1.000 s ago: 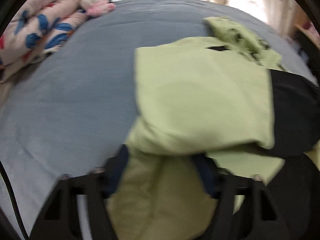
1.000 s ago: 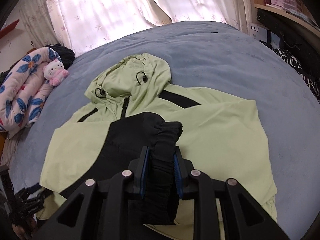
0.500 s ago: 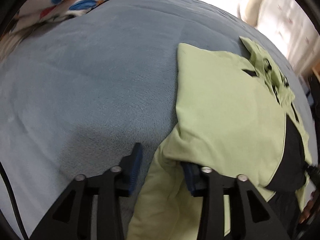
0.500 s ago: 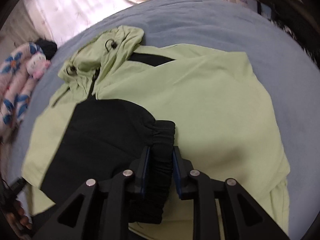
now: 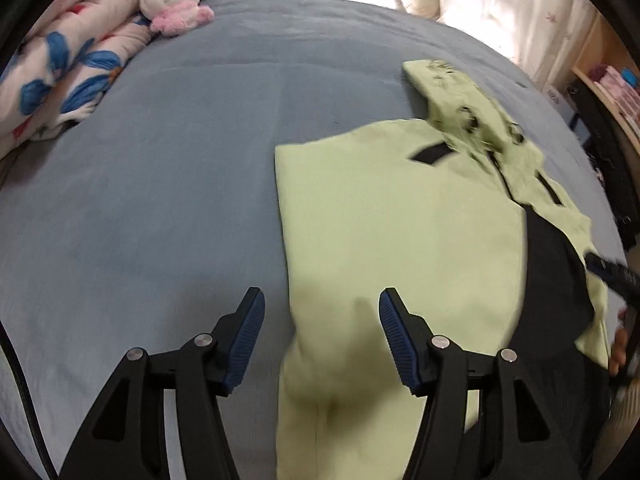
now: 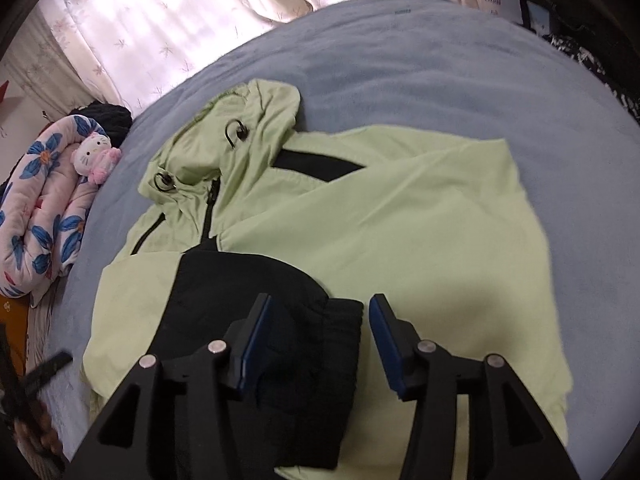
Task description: Fold large clothes
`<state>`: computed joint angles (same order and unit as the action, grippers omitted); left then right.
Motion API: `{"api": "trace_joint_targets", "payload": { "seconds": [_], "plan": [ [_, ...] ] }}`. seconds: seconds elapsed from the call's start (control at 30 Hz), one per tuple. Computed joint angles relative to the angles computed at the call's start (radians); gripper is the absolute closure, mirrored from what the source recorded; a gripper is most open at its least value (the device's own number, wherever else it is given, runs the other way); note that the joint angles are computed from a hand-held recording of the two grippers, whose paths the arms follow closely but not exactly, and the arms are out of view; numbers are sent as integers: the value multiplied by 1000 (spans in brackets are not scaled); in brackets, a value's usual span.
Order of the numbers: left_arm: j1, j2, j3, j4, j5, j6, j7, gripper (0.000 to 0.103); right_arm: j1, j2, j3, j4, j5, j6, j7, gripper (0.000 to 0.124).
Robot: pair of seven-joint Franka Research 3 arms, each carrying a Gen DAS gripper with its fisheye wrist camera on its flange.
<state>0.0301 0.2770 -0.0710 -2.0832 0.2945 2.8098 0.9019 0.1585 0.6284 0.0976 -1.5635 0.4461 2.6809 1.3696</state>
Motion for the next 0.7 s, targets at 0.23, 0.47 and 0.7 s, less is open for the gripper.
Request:
{"api": "trace_joint_targets", "payload": {
  "seconds": [0.23,0.47,0.7],
  "plan": [
    [38,225,3,264,-70,-115,38,45,-35,54,28,55,19,-73,-47,74],
    [54,283,-3,305,-124,-45,72,100,-25,53,37,34,41,-30,-150,76],
    [-174,228,254,256,271,17,-330,103,60,23,-10,-30,-38,203,-130,99]
  ]
}}
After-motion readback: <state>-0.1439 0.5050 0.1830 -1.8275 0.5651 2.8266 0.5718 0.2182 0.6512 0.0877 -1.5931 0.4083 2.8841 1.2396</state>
